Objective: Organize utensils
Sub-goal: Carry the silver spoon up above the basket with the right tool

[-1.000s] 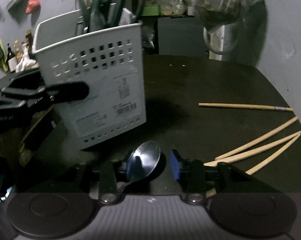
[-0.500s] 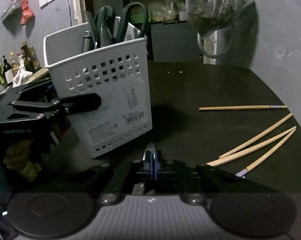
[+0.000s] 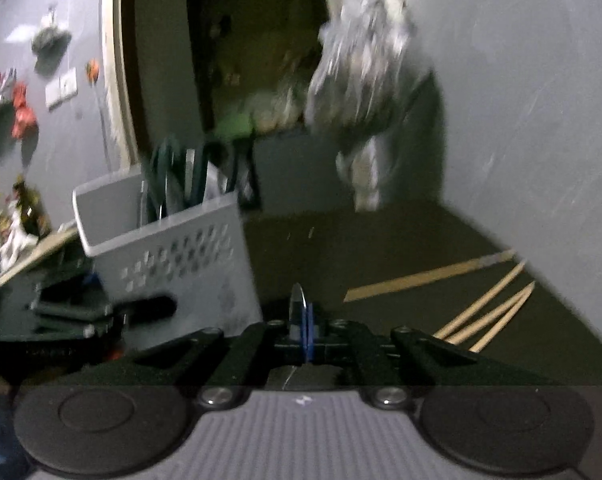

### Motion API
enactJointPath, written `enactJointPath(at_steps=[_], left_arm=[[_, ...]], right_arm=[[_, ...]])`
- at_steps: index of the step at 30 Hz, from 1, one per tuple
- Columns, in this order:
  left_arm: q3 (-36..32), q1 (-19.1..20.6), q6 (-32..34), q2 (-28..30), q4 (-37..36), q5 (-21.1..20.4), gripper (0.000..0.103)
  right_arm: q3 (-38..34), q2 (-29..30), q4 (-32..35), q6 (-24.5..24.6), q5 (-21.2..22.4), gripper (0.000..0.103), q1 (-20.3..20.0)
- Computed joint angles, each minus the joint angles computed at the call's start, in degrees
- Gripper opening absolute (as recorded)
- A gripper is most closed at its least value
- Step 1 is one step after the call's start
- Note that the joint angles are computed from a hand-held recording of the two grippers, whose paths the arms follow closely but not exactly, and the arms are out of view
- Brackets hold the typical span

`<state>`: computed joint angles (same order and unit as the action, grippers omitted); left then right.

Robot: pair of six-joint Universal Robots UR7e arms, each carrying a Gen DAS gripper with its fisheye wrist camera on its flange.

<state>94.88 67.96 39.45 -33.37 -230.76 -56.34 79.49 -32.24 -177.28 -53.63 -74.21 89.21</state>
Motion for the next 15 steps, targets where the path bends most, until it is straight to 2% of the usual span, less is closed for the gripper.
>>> enactJointPath(at_steps=[3, 7, 9, 15], left_arm=[[0.0, 0.0, 0.0, 0.0, -0.1, 0.0, 0.077], [0.0, 0.0, 0.0, 0.0, -0.1, -0.1, 0.077], [0.0, 0.0, 0.0, 0.0, -0.1, 0.0, 0.077], [0.0, 0.0, 0.1, 0.0, -0.1, 0.1, 0.077]], right_arm=[[1.8, 0.8, -9.5, -0.1, 5.2, 0.001, -0.7], [3.3, 2.0, -18.0, -1.5, 9.8, 0.001, -1.4], [3.7, 2.6, -20.4, -2.3, 11.6, 0.001, -1.8], [4.8, 3.1, -22.5, -3.5, 11.5, 0.001, -2.2]])
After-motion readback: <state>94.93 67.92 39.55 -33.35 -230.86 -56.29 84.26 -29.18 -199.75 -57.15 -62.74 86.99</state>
